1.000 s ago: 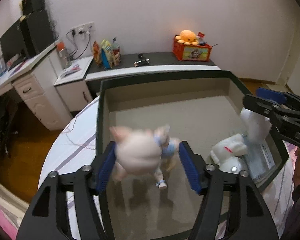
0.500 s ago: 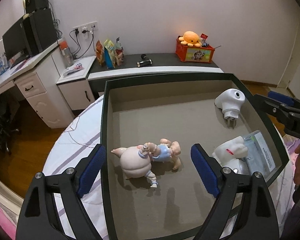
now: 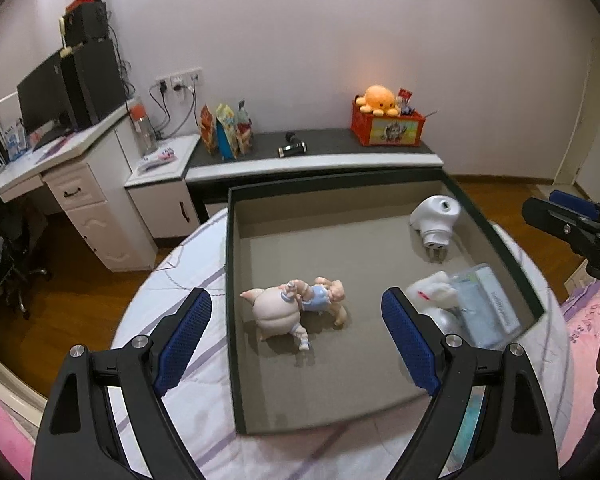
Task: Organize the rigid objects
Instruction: 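Withdraw both tools from the box back over the table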
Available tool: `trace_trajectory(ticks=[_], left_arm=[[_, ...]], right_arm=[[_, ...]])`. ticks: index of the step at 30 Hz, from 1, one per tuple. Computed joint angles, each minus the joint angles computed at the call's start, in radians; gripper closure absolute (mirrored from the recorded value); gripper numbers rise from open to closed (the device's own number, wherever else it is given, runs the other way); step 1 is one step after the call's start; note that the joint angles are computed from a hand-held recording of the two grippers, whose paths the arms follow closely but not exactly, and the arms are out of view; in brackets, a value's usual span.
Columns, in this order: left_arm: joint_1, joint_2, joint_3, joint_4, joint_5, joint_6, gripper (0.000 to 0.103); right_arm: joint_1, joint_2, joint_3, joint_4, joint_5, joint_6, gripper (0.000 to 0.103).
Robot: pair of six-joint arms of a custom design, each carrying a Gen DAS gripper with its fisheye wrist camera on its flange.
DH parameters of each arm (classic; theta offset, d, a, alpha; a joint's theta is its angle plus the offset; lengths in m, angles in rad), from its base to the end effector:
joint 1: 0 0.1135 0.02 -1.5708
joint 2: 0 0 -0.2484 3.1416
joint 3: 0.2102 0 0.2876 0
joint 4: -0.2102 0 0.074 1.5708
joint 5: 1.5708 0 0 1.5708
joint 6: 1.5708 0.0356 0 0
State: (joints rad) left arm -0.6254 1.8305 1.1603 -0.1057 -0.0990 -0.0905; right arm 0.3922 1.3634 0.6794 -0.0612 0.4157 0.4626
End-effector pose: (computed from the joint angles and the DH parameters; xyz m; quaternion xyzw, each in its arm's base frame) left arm 0.3422 -0.2428 0.1493 0.2249 0.8932 -0.0927 0.3781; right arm 0.2856 0.1026 0.1531 0.1143 0.8928 -0.0093 0.4356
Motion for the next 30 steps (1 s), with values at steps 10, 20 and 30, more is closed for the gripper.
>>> trace_trajectory(ticks=[10, 20, 30], left_arm=[[-0.103, -0.493, -0.387, 0.002, -0.131, -0.036, 0.013], [-0.286, -0.949, -0.655, -0.133, -0.341, -0.112, 0.007], [-0.490, -1.210, -0.807, -0.265, -0.563, -0.256, 0.002]], right_arm=[[0.378, -0.354, -0.087, -0.378, 0.342, 0.242, 0.013], [0.853, -0.289, 0.013, -0.894, 0.612, 0.843, 0.012], [1.120, -0.033, 0.109, -1.235, 0.639, 1.441, 0.000]])
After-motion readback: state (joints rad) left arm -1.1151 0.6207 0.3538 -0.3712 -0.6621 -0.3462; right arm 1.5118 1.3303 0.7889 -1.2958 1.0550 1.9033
